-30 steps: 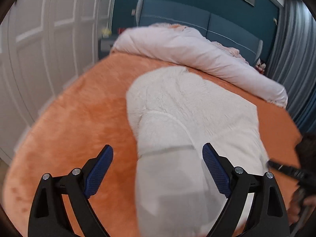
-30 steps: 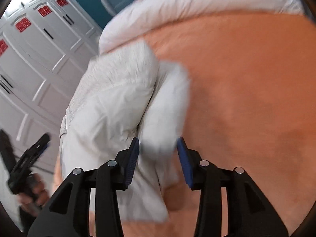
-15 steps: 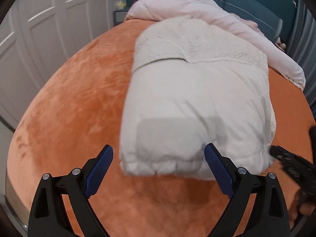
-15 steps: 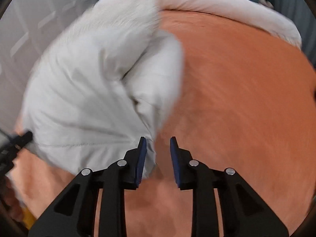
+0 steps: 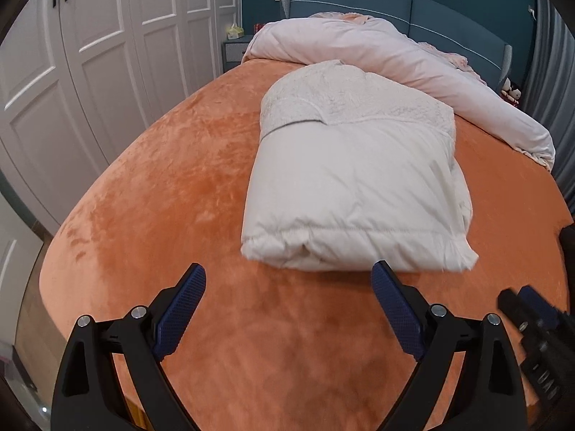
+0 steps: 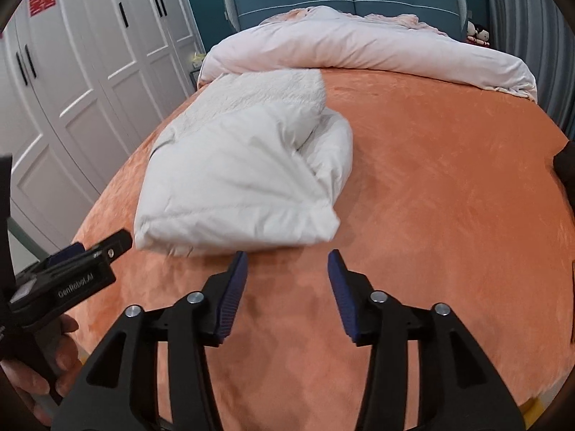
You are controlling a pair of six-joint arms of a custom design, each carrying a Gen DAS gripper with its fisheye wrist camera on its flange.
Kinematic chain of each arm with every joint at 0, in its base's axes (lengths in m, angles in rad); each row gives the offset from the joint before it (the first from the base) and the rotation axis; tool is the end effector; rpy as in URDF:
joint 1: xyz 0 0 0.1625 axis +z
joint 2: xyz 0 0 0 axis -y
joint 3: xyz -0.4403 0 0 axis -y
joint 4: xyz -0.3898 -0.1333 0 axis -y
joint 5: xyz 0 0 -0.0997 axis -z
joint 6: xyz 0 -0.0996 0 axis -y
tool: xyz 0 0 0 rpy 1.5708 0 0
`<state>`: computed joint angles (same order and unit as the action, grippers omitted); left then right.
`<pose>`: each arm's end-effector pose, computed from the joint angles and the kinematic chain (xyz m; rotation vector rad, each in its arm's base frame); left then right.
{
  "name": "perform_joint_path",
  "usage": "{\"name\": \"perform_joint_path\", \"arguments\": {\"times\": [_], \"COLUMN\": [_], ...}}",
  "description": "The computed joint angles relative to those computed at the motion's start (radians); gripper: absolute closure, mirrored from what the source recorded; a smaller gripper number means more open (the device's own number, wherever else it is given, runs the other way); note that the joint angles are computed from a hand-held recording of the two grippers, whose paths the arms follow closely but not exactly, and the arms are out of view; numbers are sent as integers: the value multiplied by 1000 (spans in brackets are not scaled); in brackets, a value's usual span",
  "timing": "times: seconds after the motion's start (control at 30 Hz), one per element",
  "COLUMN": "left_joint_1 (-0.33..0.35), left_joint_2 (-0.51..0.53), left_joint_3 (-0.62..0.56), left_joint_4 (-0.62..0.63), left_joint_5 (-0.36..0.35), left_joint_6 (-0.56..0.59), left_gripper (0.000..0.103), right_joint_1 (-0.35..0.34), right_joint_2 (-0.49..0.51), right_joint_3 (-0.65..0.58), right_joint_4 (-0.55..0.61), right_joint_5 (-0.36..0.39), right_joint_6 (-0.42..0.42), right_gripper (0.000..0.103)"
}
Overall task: Fold large clothes
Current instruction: 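Open both grippers and pull them back from the folded jacket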
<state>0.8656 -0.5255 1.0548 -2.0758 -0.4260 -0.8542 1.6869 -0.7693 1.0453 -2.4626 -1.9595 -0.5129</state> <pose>-0.3584 -0.7666 0.1430 -0.1422 2.1293 -0.9483 0.1906 -0.8094 0.3449 0.6396 -2.4843 0.6989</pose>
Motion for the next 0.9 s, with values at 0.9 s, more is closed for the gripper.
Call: {"name": "perform_joint_path", "arguments": {"times": [0.9], "left_joint_1": [-70], "left_joint_2": [-68], "left_joint_3": [187], "left_joint_4": [172], "left_joint_5": [19], "left_joint_6": [-224], "left_gripper": [12], "right_joint_1": [24], "right_joint_2": [-161], "right_joint_3": [339], "right_joint_4": [-185], "right_joint_5": [-85], "right_joint_6": [-40], "right_gripper": [40]}}
